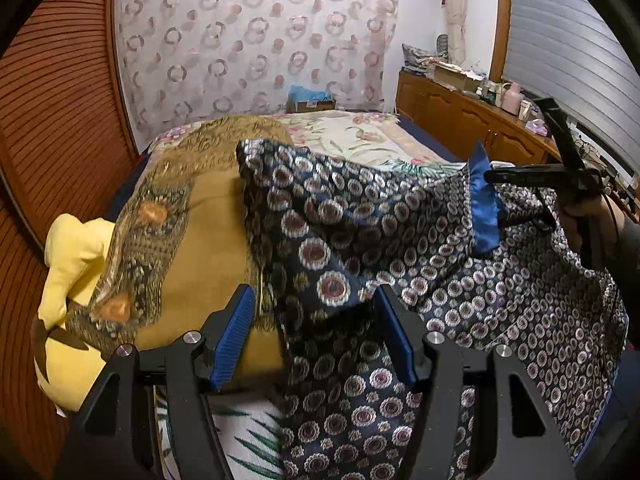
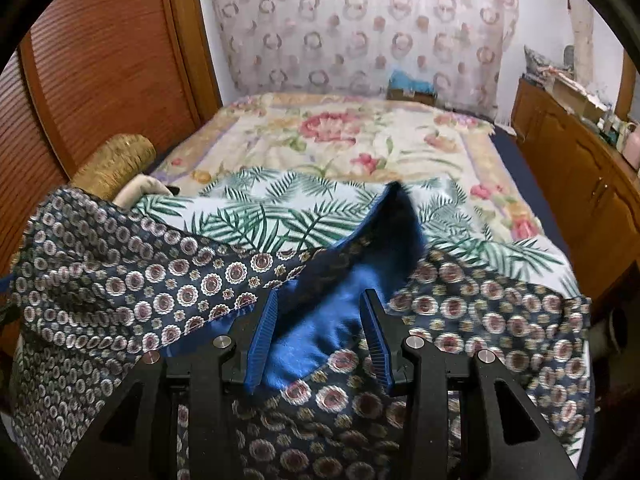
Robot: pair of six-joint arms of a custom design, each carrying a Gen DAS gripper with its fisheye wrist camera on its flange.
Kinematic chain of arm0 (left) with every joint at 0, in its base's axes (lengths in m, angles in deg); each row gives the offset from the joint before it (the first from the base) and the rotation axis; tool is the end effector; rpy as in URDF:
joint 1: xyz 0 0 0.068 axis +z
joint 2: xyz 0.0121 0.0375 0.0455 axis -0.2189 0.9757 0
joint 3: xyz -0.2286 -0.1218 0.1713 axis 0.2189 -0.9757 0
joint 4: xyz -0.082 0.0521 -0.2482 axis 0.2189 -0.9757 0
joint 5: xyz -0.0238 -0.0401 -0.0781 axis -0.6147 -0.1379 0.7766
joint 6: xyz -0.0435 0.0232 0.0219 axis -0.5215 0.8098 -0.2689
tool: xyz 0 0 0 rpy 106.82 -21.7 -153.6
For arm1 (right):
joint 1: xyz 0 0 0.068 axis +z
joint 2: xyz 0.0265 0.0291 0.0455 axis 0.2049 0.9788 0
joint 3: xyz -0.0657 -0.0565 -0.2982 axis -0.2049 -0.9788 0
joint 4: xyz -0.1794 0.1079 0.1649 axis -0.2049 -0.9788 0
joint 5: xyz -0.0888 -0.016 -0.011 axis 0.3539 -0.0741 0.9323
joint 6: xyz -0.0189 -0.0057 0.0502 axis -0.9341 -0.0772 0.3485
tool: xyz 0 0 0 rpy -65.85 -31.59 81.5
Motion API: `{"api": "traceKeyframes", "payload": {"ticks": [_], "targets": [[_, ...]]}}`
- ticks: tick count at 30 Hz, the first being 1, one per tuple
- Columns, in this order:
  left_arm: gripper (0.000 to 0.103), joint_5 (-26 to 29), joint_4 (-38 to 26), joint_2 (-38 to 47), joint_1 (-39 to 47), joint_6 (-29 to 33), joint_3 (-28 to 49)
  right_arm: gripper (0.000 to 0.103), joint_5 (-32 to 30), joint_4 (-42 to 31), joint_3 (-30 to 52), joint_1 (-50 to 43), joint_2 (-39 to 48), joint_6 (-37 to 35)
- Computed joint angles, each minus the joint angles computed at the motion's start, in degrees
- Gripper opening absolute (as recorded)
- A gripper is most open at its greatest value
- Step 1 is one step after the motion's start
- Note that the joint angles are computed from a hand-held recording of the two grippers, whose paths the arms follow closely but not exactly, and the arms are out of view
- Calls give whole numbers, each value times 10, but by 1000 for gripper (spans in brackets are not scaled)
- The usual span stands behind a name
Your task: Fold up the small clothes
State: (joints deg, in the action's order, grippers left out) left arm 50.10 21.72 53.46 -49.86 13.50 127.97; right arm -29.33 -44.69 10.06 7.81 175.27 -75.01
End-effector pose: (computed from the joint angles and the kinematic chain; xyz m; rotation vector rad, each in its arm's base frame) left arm 0.2498 -0.1785 0.2073 0.2719 2.3108 -0.1818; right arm 0.3491 -0.0158 0.2216 -0.2962 2.4162 0.1645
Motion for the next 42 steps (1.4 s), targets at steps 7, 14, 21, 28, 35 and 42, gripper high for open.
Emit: {"api": "traceKeyframes", "payload": {"ticks": [7,14,21,28,35,42], "targets": [[63,-6,23,4,-2,-6,-11,10,-61,-22,91,-33,94,-45],[23,3,43,-6,-4,-9,-18,0,-149,-20,8,-86,-16,-134],[4,-8,59,-41,-23,-23,-48,0,-244,-80,-91,-204,-118,-239],[3,-39,61,-87,-47,-35,-78,8,-266,-191,-116,-281,-154,-330],[3,-65,49,-103,-49,-43,-87,38,-276,-253,-107,-372,-184,-410],[3,-70,59,-99,-51,-58,-105,42,-291,-228,-46,-393,-151,-362]]}}
